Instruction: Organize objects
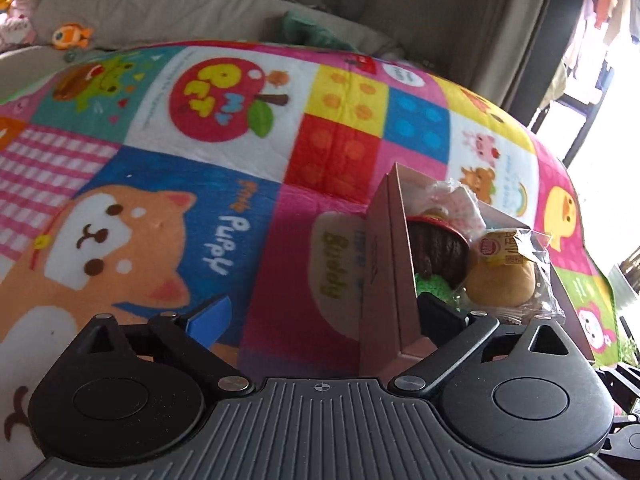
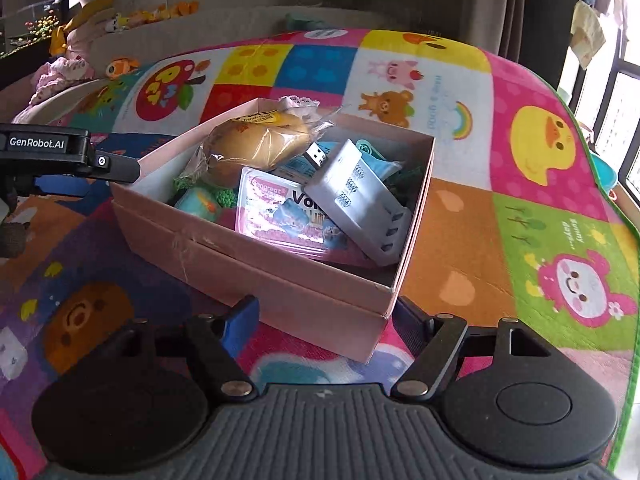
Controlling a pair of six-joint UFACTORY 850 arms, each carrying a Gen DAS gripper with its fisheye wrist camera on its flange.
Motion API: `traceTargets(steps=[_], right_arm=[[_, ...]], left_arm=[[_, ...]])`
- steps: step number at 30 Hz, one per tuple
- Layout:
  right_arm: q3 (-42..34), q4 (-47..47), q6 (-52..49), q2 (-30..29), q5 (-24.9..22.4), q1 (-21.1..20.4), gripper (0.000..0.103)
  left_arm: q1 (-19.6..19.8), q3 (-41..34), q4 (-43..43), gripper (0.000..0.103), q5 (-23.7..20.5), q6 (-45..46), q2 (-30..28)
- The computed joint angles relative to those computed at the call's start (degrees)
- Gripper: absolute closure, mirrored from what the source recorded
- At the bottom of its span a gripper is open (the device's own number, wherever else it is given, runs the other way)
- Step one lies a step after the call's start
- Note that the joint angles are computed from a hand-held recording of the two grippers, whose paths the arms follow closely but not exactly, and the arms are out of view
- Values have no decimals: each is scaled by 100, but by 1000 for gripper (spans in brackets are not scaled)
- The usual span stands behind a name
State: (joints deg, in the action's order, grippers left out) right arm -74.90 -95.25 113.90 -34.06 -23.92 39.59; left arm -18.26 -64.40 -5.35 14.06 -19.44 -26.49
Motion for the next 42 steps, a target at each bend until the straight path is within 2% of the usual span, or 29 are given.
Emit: traceTargets(steps=[3,5,8,11,14,17,19,21,24,25,27,29,34,37,40,42], right_arm=[[-510,497,-603,-323,-219,112,29],[-833,807,-1007,-534,-389,158,29],[-1123,1232,-1398,-705,-442,171,29],[-1178,1397,-1425,-724,-510,217,29],[-1061,1540,-1261,-610,-568,307,27],[-651,1304,-472,-330,-677,490,13],[-368,1293,-146,-136,-643,619,8],[-59,1181,313,50,-682,800,0],[220,1390,393,198,-676,1041,0],[258,1564,313,202,-708,1112,0],[333,1771,239,170,-722,1214,0],[429,1471,637,152,-1074,1374,0],[457,1262,817,156,-981,1281,0],[501,835,1062,143,-897,1196,0],[594,253,1796,93,-1160,1178,0],[597,252,1919,86,-1228,1171,0]], left_arm=[[182,53,482,1,287,-469,-56],[307,56,1132,0,429,-1058,-104],[415,25,1605,0,538,-1606,-176],[425,3,1574,0,574,-1563,-205],[403,269,1250,1,865,-1246,-14],[391,888,1235,1,1325,-944,473],[315,1336,1183,1,1377,-559,844],[167,1788,923,1,1289,109,1196],[-194,2423,-191,1,1314,1438,1603],[-288,2567,-464,1,1300,1641,1681],[-380,2674,-492,1,1109,1597,1707],[-523,2690,-1014,1,1083,2174,1648],[-772,2405,-2609,1,956,3904,1425],[-851,2267,-3072,0,1062,4152,1291],[-877,2135,-3337,0,1075,4307,1187],[-878,2099,-3387,0,1082,4326,1155]])
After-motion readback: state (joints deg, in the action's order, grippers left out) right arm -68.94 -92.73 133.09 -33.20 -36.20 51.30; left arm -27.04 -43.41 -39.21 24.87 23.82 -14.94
